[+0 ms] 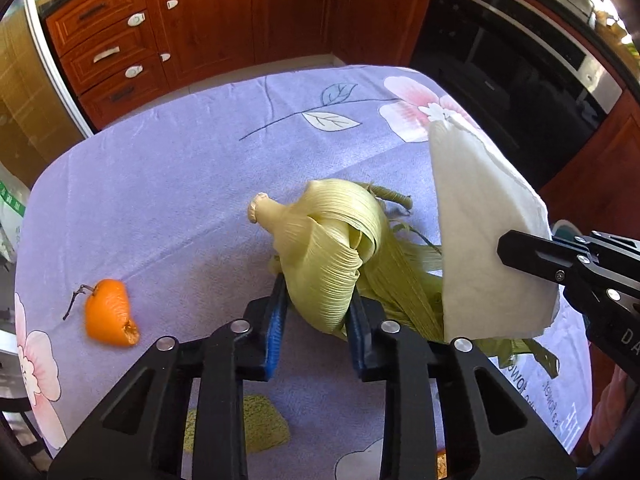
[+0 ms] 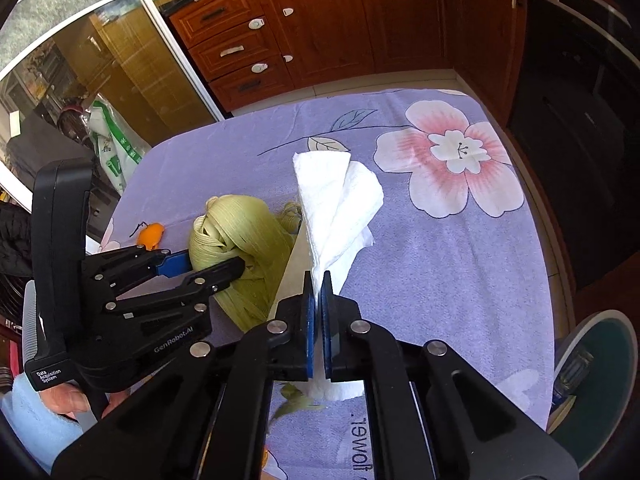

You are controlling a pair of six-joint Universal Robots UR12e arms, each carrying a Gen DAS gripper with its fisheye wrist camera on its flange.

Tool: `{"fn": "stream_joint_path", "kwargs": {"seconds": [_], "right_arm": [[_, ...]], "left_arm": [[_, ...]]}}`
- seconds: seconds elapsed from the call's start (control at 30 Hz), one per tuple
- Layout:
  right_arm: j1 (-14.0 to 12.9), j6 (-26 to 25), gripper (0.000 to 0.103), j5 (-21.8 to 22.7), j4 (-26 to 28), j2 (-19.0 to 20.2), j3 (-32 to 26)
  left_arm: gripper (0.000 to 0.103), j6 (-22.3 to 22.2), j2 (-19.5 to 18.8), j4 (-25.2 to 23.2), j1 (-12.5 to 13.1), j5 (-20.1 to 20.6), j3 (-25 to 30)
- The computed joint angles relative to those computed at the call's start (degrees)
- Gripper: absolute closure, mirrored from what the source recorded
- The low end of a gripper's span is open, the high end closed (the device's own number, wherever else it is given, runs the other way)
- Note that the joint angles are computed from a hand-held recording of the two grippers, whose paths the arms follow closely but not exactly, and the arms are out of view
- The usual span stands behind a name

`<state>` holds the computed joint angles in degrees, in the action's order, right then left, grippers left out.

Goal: Collect trash
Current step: 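Grasp the white tissue with the right tool while the left tool grasps the corn husks, then carry tissue and corn husks over the teal bin and open both tools to drop them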

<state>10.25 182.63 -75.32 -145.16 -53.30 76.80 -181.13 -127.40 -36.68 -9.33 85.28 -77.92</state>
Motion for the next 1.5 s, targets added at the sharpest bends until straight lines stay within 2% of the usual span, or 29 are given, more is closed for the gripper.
{"fn": "stream_joint_path", "kwargs": {"seconds": [0.13, 0.23, 0.57, 0.8, 1.03, 1.2, 1.33, 1.5], "right_arm": [[-0.5, 0.8, 0.100, -0.4, -2.3, -1.4, 1.6], [-1.0, 1.2, 0.100, -0.8, -4.1, -2.9, 3.4], [-3.1, 3.0, 0.100, -0.9, -12.0, -10.0, 12.0], [-6.1, 5.3, 0.100, -1.5, -17.4, -15.7, 19.4], [-10.2, 7.4, 0.100, -2.8, -20.0, -19.9, 25.8], [-13.7, 8.5, 0.100, -3.6, -20.7, -22.1, 29.6], [-16.0, 9.1, 0.100, -3.9, -19.0, -22.2, 31.1], [-17.5, 9.5, 0.100, -3.4, -16.6, -20.9, 31.2]], "left_arm": [[0.081, 0.1, 1.2, 1.6, -0.6, 4.5, -1.1], [0.082, 0.1, 2.4, 2.6, -0.9, 6.4, -2.1], [0.082, 0.7, 8.1, 9.3, -2.9, 7.9, -6.6], [0.082, 2.9, 10.0, 12.0, -5.9, 7.1, -7.4], [0.081, 4.1, 9.2, 11.1, -9.2, 4.0, -6.0], [0.081, 6.1, 7.3, 9.4, -11.8, 2.1, -3.6], [0.081, 7.9, 5.1, 7.3, -13.8, 1.3, -0.8], [0.081, 9.3, 2.0, 3.8, -15.3, 1.1, 3.2]]}}
